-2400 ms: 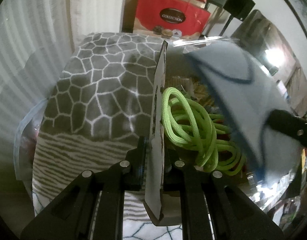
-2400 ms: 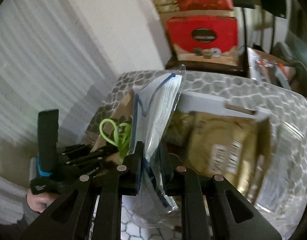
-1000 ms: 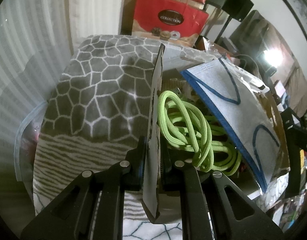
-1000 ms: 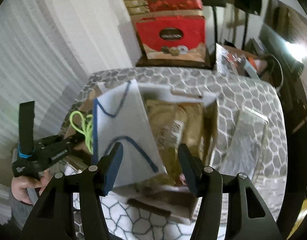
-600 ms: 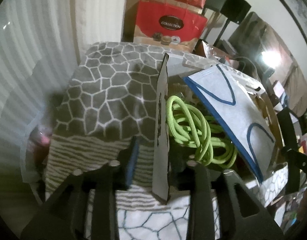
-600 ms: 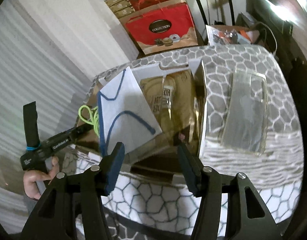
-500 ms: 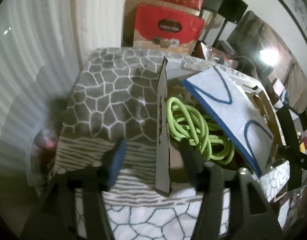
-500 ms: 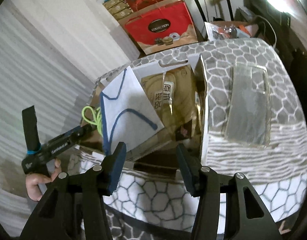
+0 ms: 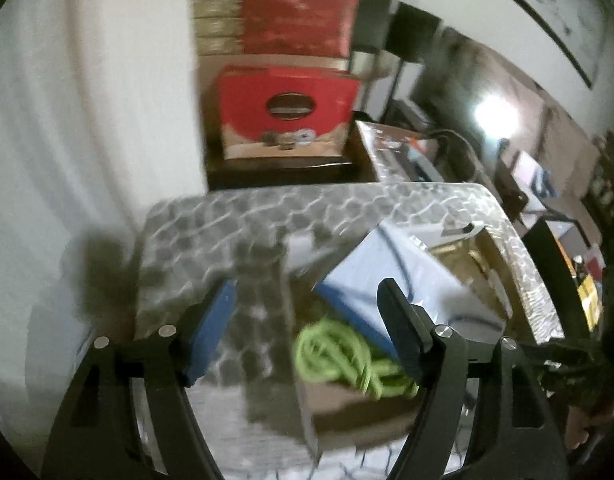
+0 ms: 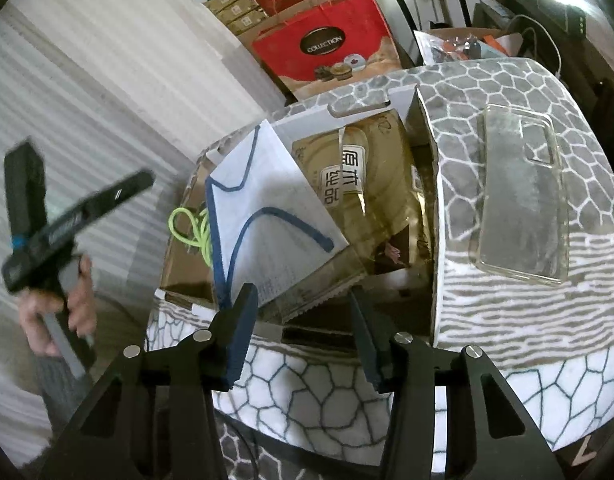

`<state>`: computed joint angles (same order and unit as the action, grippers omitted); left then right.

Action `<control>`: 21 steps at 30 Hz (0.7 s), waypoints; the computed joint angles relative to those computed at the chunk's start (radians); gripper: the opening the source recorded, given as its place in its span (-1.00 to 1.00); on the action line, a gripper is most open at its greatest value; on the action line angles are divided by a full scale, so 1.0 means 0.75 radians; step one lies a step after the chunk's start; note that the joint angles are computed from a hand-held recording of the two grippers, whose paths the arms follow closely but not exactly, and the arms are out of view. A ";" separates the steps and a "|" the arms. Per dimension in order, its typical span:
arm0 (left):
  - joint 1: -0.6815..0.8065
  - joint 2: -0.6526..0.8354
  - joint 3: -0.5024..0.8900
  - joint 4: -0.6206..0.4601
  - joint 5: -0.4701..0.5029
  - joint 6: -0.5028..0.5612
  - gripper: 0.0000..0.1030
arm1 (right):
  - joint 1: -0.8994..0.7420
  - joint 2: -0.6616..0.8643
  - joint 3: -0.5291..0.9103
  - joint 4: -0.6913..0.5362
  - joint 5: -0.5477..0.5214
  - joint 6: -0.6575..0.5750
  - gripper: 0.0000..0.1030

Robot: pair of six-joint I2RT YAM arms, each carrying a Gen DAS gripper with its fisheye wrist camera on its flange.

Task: Organize objects
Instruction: 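Release the tray rim with the left tool and move it over the mask bag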

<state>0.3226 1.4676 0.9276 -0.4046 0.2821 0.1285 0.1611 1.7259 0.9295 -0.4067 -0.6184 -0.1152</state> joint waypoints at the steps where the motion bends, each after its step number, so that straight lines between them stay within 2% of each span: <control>1: -0.013 0.053 0.043 -0.003 0.007 0.010 0.38 | 0.004 0.007 0.005 -0.001 -0.001 0.004 -0.12; 9: -0.125 0.472 0.450 -0.201 0.012 0.121 0.36 | 0.020 0.037 0.026 -0.009 -0.006 0.018 -0.15; 13: -0.193 0.552 0.507 -0.241 -0.082 0.186 0.37 | 0.016 0.040 0.032 -0.013 -0.014 0.021 -0.15; 15: -0.225 0.549 0.491 -0.217 -0.135 0.211 0.39 | 0.020 0.041 0.033 -0.012 -0.007 0.020 -0.16; 18: -0.242 0.542 0.484 -0.229 -0.136 0.219 0.41 | 0.025 0.042 0.041 -0.017 -0.001 0.021 -0.20; 21: -0.234 0.510 0.459 -0.247 -0.084 0.215 0.41 | 0.038 0.043 0.046 0.000 0.007 0.028 -0.50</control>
<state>0.1473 1.8502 1.2718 -0.5900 0.2188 0.2897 0.1897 1.7580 0.9639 -0.4067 -0.6131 -0.0943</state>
